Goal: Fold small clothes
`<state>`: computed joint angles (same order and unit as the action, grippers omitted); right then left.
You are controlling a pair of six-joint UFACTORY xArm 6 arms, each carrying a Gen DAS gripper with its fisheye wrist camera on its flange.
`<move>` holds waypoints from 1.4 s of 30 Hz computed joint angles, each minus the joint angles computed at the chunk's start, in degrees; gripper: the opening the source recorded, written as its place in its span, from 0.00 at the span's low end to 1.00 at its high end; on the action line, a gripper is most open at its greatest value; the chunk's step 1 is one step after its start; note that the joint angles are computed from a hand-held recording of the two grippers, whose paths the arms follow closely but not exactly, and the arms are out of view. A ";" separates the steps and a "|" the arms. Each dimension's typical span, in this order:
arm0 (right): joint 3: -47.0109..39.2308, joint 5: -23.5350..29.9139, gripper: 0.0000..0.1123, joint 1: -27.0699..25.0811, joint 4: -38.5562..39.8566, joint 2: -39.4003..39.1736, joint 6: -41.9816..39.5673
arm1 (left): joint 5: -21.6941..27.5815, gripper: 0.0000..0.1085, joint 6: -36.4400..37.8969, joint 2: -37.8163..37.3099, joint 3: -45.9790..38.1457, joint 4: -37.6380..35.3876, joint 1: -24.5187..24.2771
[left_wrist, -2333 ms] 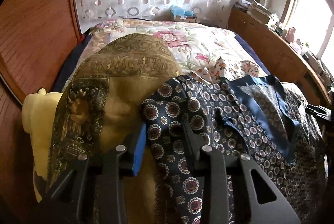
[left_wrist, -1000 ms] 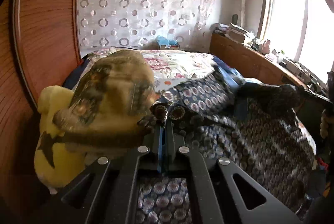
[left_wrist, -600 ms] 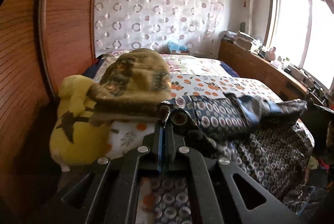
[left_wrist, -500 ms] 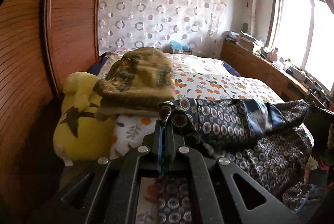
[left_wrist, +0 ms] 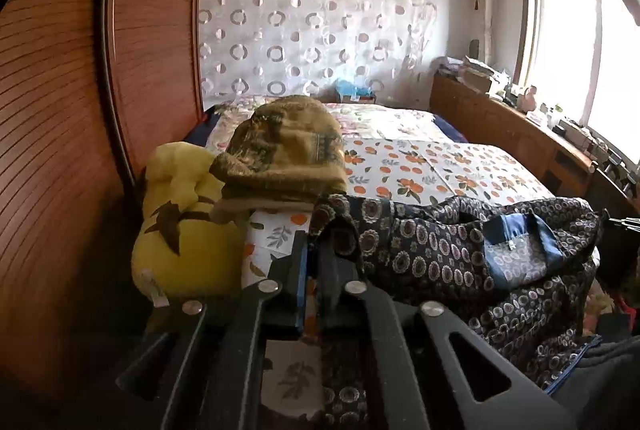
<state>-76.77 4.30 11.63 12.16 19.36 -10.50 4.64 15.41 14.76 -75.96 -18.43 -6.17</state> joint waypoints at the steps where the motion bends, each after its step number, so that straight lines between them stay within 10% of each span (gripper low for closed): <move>1: -0.33 0.02 0.01 -0.02 -1.54 0.01 1.11 | -0.09 0.12 -1.77 0.08 -0.18 2.25 0.31; 10: -1.39 -1.13 0.30 -1.26 -17.99 -1.88 13.25 | 0.24 0.64 6.00 3.26 -6.89 -5.42 0.05; 17: -11.04 0.17 0.37 -3.04 -23.25 4.47 18.93 | 9.96 0.64 -1.16 15.86 -24.69 2.90 1.69; 28: -34.97 10.73 0.37 -2.06 -5.53 21.92 7.73 | 30.99 0.64 -7.34 37.64 -57.42 13.77 2.29; 36: -33.23 13.33 0.55 -1.76 -5.03 20.97 5.20 | 40.47 0.64 -7.75 43.00 -64.86 15.68 1.86; 42: -39.87 19.29 0.55 -2.37 -7.34 24.83 7.81 | 35.50 0.64 -5.45 36.16 -52.61 12.12 1.47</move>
<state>-116.64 23.59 9.26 4.82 44.18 -2.70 40.14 9.95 50.93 -128.57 -6.32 -4.71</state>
